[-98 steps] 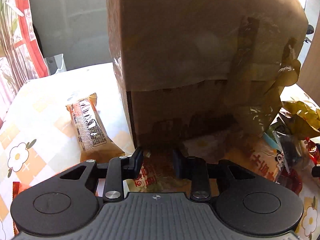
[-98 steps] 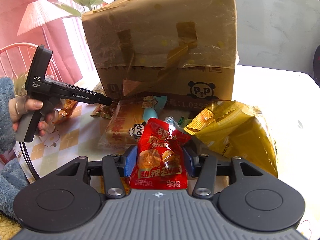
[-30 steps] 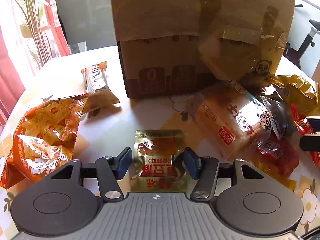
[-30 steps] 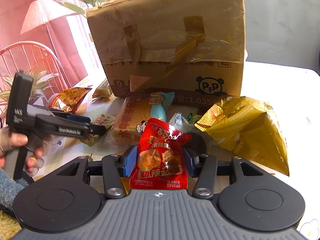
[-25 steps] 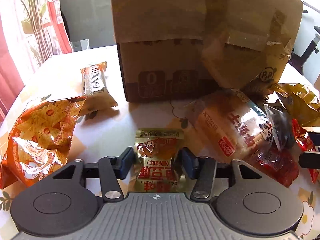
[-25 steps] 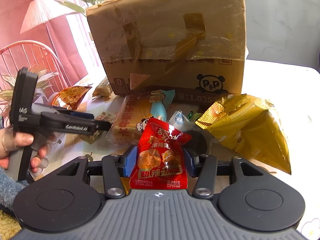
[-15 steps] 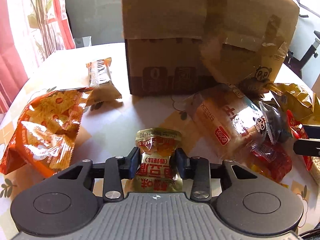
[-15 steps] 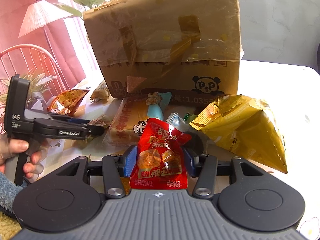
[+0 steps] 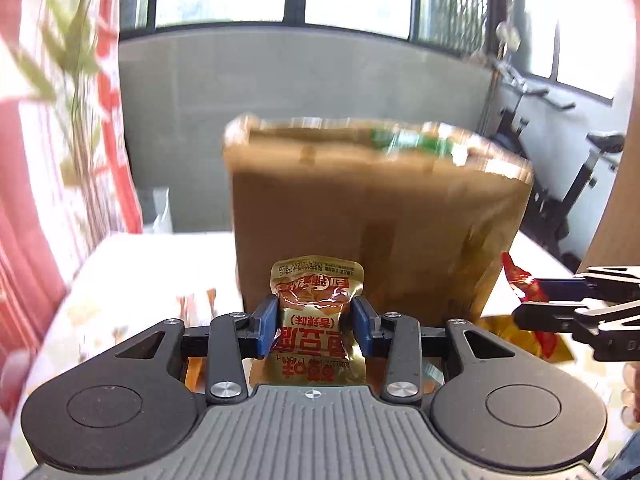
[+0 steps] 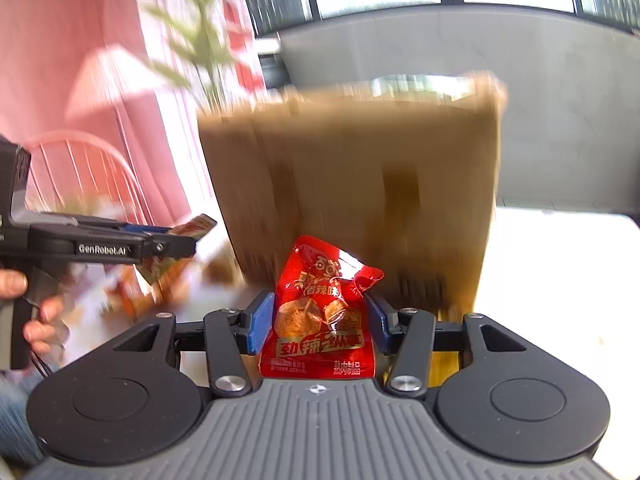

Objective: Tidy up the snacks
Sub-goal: 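Carry the gold pouch with the left tool while the right tool carries the red pouch over the box, then open both tools to drop the pouches into the box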

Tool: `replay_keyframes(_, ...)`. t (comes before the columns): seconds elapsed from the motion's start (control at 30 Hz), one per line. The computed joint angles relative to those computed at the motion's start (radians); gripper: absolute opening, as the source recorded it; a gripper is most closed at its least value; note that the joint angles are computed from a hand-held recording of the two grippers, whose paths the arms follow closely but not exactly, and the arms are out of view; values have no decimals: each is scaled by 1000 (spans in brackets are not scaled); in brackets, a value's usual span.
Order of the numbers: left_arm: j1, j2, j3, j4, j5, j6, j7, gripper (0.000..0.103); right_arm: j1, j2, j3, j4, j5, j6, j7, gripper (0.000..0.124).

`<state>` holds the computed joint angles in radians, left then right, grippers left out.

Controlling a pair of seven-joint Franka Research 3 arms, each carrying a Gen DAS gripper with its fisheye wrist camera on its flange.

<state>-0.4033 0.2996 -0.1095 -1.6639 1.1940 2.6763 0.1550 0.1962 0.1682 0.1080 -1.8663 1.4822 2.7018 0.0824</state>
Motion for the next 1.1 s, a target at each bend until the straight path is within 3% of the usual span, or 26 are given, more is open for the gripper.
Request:
replay_keyframes(0.17, 6, 48, 23, 141, 39, 54, 0, 42, -10, 56, 8, 151, 55, -20, -65, 52)
replay_keyframes(0.3, 16, 149, 42, 310, -52, 65, 107, 43, -8, 154, 33, 319, 32, 18, -102, 52)
replay_keyframes(0.5, 17, 306, 44, 539, -258, 1, 328, 43, 18, 366, 54, 613, -208, 33, 110, 52)
replay_keyframes(0.6, 12, 365, 55, 628, -335, -40, 410, 45, 47, 474, 28, 767, -365, -1, 273, 54)
replay_keyframes(0.7, 13, 421, 60, 714, -417, -70, 482, 54, 78, 555, -22, 891, -533, -62, 439, 59)
replay_keyframes(0.77, 6, 434, 79, 732, -454, -75, 490, 57, 67, 543, -8, 875, -567, -57, 443, 69)
replay_keyframes(0.9, 4, 444, 100, 731, -516, -59, 541, 56, 12, 475, 45, 777, -579, -39, 434, 69)
replay_keyframes(1.0, -2, 438, 109, 711, -536, -43, 561, 56, -8, 465, 25, 777, -658, -115, 586, 67)
replay_keyframes(1.1, 3, 445, 110, 711, -561, -30, 577, 56, -5, 506, -7, 848, -765, -180, 747, 58)
